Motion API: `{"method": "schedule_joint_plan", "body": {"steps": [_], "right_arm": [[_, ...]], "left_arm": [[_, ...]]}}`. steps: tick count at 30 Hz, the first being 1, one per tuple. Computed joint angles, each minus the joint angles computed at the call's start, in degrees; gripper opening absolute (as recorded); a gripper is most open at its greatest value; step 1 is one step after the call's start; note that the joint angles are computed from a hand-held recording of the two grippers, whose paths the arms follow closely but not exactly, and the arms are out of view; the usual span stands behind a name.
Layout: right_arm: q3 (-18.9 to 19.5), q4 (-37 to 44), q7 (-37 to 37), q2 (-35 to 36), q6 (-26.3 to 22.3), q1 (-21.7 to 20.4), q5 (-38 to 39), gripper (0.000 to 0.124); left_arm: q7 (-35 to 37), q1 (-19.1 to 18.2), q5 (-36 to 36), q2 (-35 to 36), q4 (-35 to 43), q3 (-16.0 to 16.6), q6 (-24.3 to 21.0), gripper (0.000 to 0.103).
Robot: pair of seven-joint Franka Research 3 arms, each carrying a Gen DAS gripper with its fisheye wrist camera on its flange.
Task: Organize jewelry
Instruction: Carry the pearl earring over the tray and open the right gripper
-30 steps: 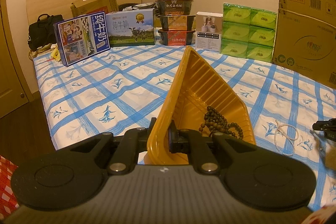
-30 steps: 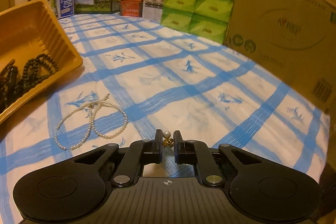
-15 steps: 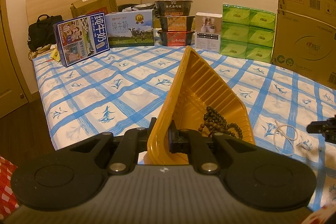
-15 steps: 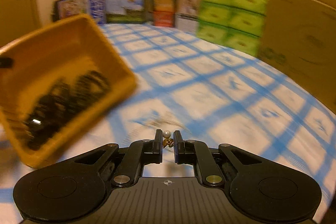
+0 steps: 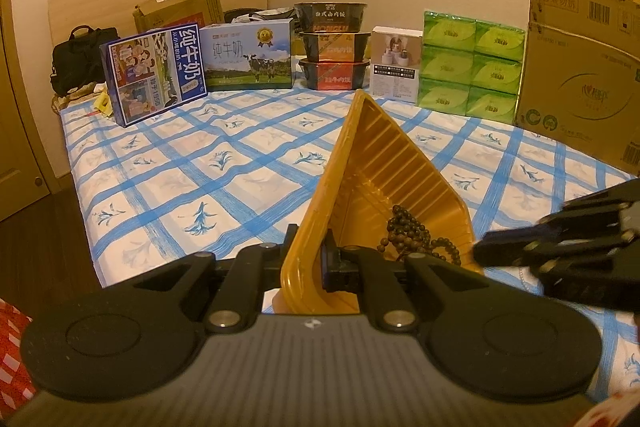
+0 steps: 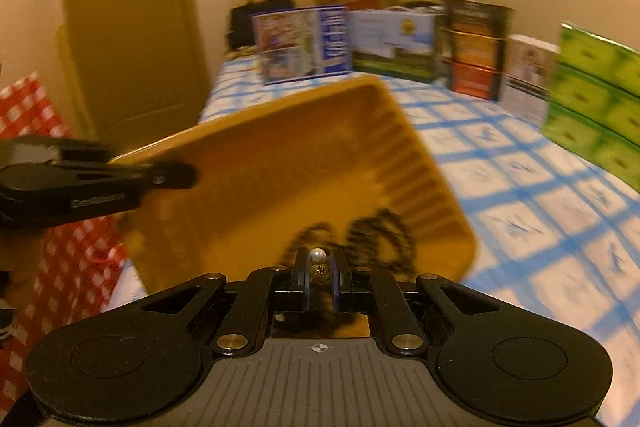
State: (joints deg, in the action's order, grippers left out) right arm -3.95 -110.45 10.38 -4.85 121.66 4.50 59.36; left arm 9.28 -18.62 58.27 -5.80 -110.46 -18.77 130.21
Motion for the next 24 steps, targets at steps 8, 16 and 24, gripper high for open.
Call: {"method": "schedule_joint_plan", "body": {"steps": [8,16,24], "right_arm": [[0.99,-1.63,-2.38,-0.34,-0.34,1.59,0.64,0.010],[0.23,-2.84,-2.70,-0.94,0.82,1.34,5.06,0.059],[-2.21,-5.78,-1.36,-2.68,5.87,-1.86,2.61,0.059]], "left_arm": [[-0.15,-0.06,0.19,0.36,0.37,0.13,0.26,0.008],[-0.23,-0.09,0.21,0.34,0.30,0.16,0.29,0.009],[-0.38,-0.12,0.31,0.39,0.41,0.12,0.20,0.009]]}}
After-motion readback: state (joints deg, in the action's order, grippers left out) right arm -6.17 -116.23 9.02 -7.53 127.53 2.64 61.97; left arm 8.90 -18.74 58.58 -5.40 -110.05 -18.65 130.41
